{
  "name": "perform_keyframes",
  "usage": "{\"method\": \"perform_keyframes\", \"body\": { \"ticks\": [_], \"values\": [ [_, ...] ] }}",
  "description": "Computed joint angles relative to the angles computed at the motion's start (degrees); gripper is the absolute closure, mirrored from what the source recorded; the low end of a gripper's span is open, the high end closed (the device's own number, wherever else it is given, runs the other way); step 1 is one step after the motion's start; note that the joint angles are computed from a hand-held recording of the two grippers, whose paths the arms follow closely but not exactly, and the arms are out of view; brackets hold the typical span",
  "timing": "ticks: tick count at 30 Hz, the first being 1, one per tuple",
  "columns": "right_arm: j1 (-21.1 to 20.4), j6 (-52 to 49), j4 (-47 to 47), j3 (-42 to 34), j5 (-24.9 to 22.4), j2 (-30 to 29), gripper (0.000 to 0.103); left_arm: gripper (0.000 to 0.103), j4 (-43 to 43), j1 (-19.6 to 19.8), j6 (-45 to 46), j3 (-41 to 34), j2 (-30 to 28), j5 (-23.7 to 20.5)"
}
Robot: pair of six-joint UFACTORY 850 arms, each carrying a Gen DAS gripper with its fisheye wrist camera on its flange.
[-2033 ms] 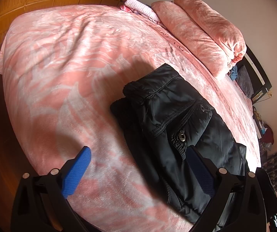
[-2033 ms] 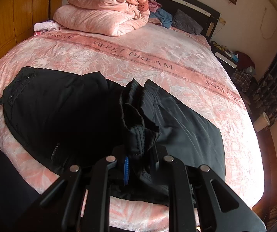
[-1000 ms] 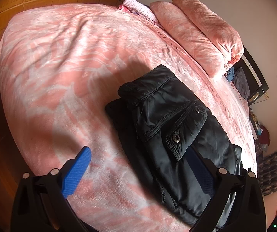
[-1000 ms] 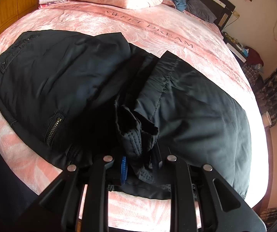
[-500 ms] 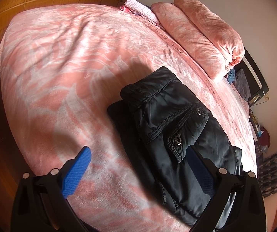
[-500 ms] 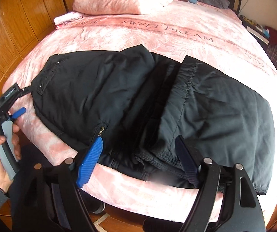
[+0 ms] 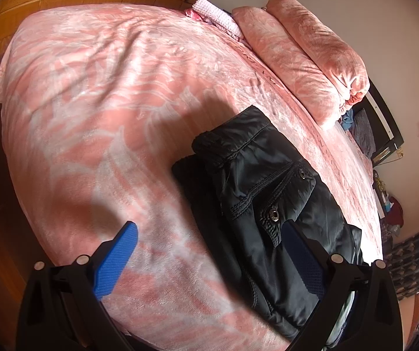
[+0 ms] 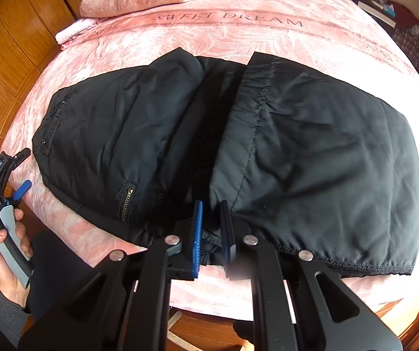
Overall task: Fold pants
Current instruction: 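Close the right tool on the folded pants edge and lift it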
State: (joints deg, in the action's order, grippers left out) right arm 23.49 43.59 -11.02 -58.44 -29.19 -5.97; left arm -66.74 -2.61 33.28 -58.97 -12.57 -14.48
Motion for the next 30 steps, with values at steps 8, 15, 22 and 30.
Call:
{"method": "perform_keyframes", "body": {
  "ticks": [8, 15, 22, 30],
  "values": [
    [0.3, -6.24, 4.96, -0.15, -0.18, -0.11, 0.094, 0.004, -0.12, 0.0, 0.15, 0.04, -0.01, -0.2],
    [-2.1, -21.93, 17.23, -2.93, -3.59, -2.77, 0.073, 0.004, 9.97, 0.21, -10.12, -2.59, -2.31, -4.09],
    [-8.31, -44.16, 36.54, -10.3, -9.65, -4.4, 0.064, 0.004, 5.26, 2.45, -9.53, -4.24, -4.26, -10.29],
    [-10.02, -56.01, 32.78, -36.93, -27.98, -21.09, 0.017, 0.004, -5.91, 7.46, -8.3, -8.57, -8.94, -24.15]
  ]
}}
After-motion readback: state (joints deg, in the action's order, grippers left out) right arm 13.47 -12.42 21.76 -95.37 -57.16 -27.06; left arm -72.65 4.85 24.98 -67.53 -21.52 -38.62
